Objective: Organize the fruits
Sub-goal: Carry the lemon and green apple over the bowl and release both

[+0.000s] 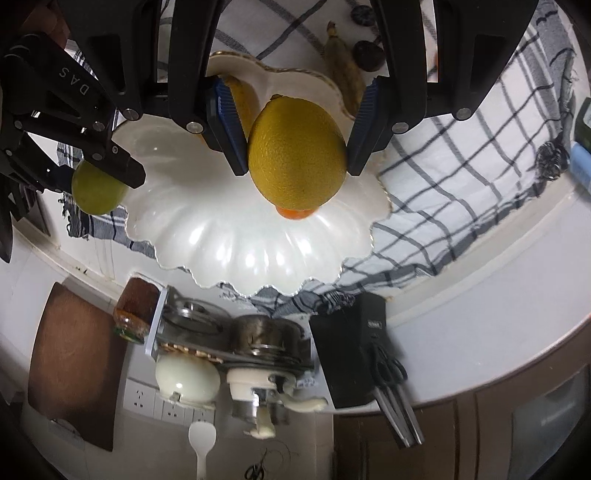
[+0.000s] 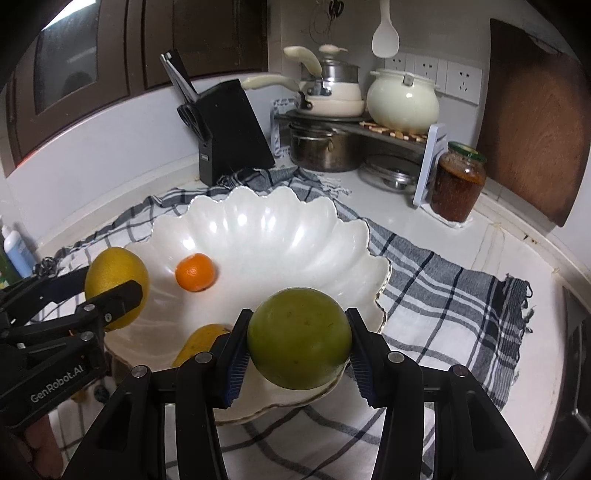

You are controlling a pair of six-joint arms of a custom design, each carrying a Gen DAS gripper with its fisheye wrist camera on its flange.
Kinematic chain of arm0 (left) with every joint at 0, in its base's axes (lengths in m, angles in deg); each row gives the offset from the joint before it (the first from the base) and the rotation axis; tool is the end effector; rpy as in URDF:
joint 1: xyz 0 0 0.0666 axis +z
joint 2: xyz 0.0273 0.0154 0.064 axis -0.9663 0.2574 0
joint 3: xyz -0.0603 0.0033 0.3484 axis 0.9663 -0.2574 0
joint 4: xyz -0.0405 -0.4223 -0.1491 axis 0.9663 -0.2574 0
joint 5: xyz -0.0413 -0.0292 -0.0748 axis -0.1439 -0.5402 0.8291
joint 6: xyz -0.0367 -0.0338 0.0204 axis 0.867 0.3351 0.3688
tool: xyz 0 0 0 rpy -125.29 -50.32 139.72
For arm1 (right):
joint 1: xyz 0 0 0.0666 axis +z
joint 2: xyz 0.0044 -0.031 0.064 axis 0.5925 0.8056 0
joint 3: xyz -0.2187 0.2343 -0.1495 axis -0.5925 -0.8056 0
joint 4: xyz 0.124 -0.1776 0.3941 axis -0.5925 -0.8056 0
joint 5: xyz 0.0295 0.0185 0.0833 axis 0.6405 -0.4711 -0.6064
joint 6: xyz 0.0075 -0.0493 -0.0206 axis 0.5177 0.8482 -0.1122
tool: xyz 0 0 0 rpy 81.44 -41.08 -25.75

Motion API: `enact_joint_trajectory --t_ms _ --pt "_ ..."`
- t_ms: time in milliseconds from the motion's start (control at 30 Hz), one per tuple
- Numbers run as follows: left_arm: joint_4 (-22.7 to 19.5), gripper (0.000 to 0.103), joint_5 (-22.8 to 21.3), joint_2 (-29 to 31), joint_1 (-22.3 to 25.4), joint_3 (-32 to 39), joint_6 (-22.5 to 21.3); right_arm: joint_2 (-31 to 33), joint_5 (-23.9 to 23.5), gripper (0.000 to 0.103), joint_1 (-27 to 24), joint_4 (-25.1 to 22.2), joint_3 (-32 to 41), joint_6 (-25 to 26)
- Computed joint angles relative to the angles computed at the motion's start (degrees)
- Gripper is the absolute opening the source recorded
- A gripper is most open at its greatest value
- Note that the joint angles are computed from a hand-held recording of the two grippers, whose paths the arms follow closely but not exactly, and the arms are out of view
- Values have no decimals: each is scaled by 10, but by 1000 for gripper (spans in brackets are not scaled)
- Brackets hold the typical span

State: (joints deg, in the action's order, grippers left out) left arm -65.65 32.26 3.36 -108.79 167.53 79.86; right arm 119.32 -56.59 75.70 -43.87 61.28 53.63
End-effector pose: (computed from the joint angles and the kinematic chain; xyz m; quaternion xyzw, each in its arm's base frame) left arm 0.4598 -0.2952 0.4286 0.0675 0.9213 -0.0394 0.3808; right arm 0.4413 0.3418 0.4325 -0.0357 0.9171 0.0085 0.3969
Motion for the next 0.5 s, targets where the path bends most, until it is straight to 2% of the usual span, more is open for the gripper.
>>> enact_joint_trajectory --t_ms 167,200,233,300,400,500 --pt "-18 55 12 19 1 10 13 5 -4 50 -7 -6 2 -1" --pt "-15 63 6 17 0 8 13 4 0 55 -6 -5 1 1" --pt "-9 74 -7 13 -3 4 12 4 9 66 -5 -5 1 1" --pt "0 84 -23 4 -6 -2 9 -2 33 83 -1 1 -3 2" --pt "-3 84 -32 -2 -5 -1 10 -9 65 86 5 6 -4 3" --pt "-6 92 -49 -12 -7 -6 13 -8 75 91 7 0 3 -2"
